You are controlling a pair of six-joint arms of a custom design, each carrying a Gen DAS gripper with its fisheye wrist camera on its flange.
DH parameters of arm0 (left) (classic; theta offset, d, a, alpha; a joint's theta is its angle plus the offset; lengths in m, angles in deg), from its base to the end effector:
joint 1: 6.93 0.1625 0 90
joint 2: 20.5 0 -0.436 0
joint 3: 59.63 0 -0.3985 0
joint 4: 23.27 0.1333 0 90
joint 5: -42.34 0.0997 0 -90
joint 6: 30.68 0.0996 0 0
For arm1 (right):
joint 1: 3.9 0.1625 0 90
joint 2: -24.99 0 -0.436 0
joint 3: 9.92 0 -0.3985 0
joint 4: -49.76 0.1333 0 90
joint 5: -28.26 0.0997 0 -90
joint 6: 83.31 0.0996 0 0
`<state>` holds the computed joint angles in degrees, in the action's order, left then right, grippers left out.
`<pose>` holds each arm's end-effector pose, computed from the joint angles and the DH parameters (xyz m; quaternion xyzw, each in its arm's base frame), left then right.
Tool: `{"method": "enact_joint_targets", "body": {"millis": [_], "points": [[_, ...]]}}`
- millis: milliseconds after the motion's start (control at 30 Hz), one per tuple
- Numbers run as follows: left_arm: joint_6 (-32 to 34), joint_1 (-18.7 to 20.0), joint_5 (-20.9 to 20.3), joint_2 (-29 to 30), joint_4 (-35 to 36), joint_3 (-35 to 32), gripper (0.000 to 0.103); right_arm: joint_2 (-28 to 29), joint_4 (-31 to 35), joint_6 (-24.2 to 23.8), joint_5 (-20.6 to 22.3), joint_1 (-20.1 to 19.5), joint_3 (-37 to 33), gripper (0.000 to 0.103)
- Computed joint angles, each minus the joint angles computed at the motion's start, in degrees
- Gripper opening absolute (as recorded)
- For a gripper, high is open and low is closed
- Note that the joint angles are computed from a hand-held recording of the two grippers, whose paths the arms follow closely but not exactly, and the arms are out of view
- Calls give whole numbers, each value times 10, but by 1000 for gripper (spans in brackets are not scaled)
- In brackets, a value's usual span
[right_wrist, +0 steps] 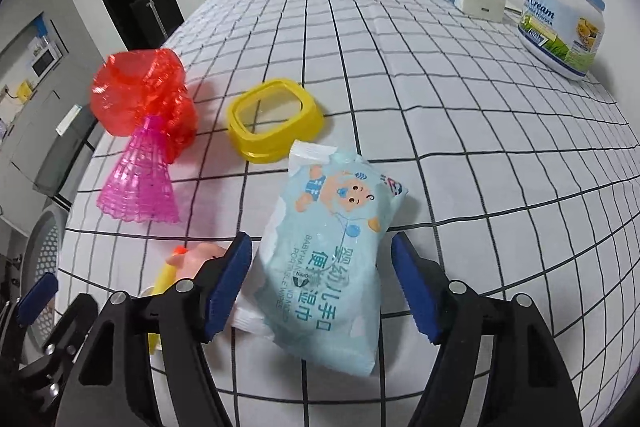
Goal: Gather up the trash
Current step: 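Close the right tool on the light-blue wet-wipe pack and lift it, then close the left tool on the pink shuttlecock and lift it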
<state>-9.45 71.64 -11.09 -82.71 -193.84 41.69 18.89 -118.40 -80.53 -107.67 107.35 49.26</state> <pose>0.0620 -0.6656 0.3029 0.1431 0.8834 -0.3098 0.3211 0.3448 -0.7163 -0.1302 0.0606 -0.9007 0.2748 0.3309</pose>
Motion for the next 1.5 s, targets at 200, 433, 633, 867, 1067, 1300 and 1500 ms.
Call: {"method": "enact_joint_targets", "body": {"millis": [200, 433, 633, 867, 1067, 1300, 1500], "points": [[-1, 2, -7, -3, 9, 1, 75, -8, -32, -12, 13, -1, 22, 57], [2, -2, -12, -7, 9, 9, 79, -36, -101, -30, 33, -3, 82, 56], [6, -6, -14, -1, 1, -2, 79, -67, -173, -38, 35, -1, 147, 56], [37, -17, -18, 31, -28, -44, 84, -81, -208, -46, 52, -7, 171, 56], [52, -22, -20, 69, -21, -89, 86, -80, -220, -59, 74, -15, 163, 56], [55, -18, -12, 110, 11, -134, 86, -85, -230, -49, 105, -28, 169, 56], [53, -16, -10, 126, 29, -150, 77, -89, -235, -45, 126, -33, 179, 56]]}}
